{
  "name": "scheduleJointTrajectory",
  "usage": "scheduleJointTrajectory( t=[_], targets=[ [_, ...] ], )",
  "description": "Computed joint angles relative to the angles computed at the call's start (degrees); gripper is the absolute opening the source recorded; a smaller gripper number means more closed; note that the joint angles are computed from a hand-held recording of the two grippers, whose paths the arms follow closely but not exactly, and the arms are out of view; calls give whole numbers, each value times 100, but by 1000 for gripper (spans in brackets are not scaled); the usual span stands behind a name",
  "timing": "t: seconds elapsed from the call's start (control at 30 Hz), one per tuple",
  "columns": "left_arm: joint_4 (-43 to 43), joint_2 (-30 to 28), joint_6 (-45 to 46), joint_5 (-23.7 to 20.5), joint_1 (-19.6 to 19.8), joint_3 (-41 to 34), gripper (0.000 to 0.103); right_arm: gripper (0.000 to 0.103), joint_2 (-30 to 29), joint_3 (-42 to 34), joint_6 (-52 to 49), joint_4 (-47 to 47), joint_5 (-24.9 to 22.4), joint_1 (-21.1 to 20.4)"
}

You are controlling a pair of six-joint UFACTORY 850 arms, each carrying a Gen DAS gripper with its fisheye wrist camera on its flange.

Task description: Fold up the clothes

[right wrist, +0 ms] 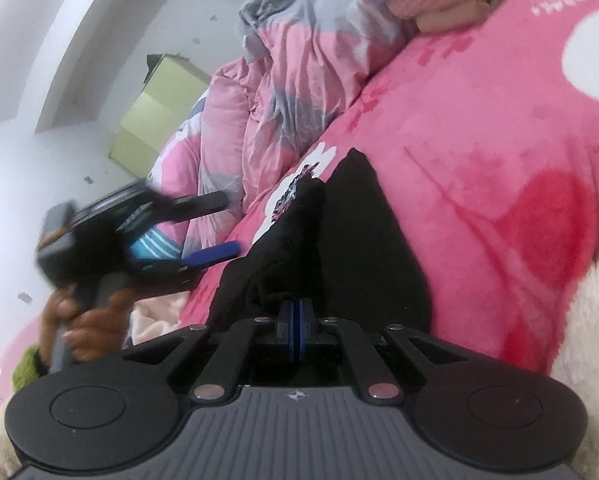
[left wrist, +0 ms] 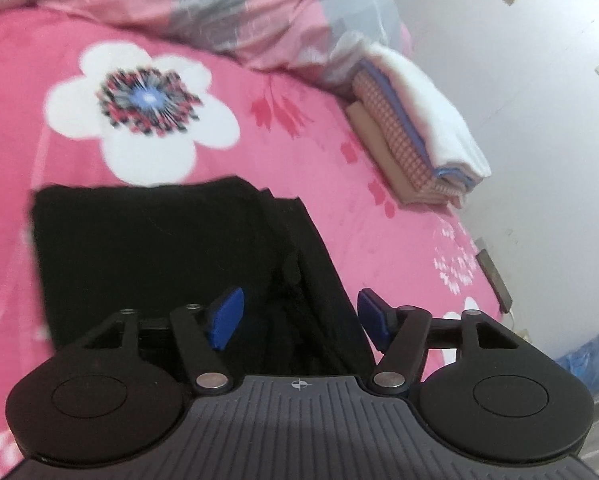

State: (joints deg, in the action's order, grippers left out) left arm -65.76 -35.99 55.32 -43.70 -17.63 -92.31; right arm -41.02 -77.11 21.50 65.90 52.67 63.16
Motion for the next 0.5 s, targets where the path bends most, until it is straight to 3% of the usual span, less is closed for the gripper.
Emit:
scheduleJointTrajectory(
  t=[0.1,0.27,0.43,0.5],
  targets=[
    [-25,434,297,138,204,383,64,3,25,63,190,-124,-39,-19],
    [279,1357,611,915,573,1086,64,5,88,157,388,-241,-108,-33],
    [1095,2106,485,1946,660,1840,66,28,186,242,314,-71,-107,18],
    [1298,2276,515,2207,612,2167,66,29,224,263,204,12,-130,36]
  ],
)
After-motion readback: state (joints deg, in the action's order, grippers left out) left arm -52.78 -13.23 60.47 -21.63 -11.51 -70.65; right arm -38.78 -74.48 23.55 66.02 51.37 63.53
